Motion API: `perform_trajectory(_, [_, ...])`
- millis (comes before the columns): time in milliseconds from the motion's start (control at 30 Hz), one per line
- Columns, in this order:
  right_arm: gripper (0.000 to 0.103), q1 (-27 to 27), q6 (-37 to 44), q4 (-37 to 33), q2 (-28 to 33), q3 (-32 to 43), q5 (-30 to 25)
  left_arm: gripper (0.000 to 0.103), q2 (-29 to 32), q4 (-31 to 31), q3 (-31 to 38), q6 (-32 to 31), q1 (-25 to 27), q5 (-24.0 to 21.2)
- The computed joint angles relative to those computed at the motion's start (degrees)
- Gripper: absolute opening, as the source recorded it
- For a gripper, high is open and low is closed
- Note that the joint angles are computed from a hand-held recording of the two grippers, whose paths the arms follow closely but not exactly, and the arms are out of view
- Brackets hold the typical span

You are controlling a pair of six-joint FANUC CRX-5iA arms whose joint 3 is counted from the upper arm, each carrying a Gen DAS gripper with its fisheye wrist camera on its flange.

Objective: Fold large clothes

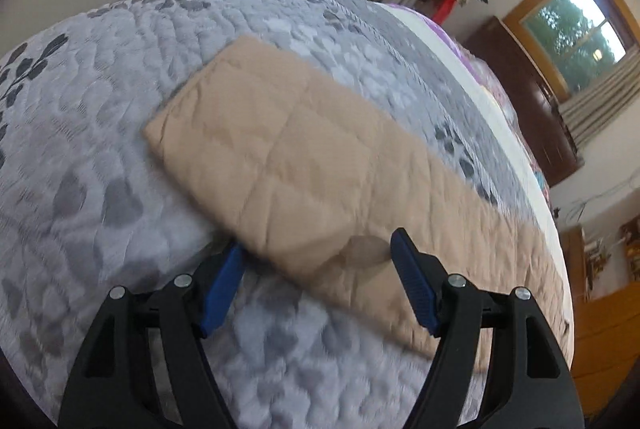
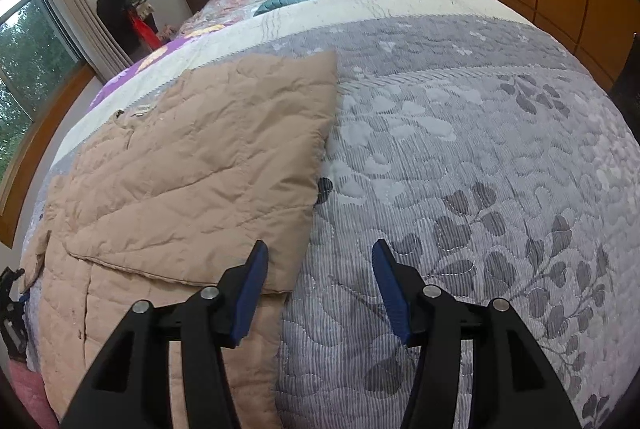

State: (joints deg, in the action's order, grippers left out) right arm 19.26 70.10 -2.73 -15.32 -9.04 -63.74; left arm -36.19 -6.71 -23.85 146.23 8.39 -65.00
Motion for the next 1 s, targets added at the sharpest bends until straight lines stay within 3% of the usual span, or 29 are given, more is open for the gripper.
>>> perform_trajectory(67, [0.054, 0.14, 0.02, 0.06, 0.11, -0.13, 0.03, 0.068, 0.80, -1.16, 0.60, 0.73, 0.06, 0.04])
perform_trajectory(233, [0.054, -0.27, 0.38, -0.65, 0.16, -0.04, -0.11, 0.033, 5.03, -8.99, 5.65, 6.20, -4.68, -5.47])
perform_trajectory(300, [0.055, -0.28, 0.34, -0.63, 0.10, -0.02, -0.15, 0.011, 4.95, -9.19, 5.76, 5.59, -4.35, -5.32])
perform_trajectory(367, [0.055, -0.06, 0.00, -0.10, 0.02, -0.11, -0.23, 0.006, 4.64, -9.72, 6.16, 5.17, -4.79, -5.59])
perform_trajectory(567, [0.055, 1.25, -1.08, 1.70, -0.69, -0.37, -0.70, 0.003, 5.79, -19.48, 11.28, 12.59, -15.20, -8.70])
perform_trajectory(733, [0.055, 1.64, -1.17, 1.65, -0.90, -0.22, -0.87, 0.003, 11.21, -31.64, 21.00, 16.62, -30.85, -13.47])
perform_trajectory(933, [0.055, 1.93, -0.89, 1.33, -1.75, 0.01, -0.89, 0.003, 20.89, -38.50, 32.12, 13.18, -44.25, -15.26])
perform_trajectory(1000, [0.055, 1.98, -0.65, 1.14, -1.85, 0.15, -0.93, 0.003, 23.89, -37.72, 34.71, 11.33, -45.80, -13.69])
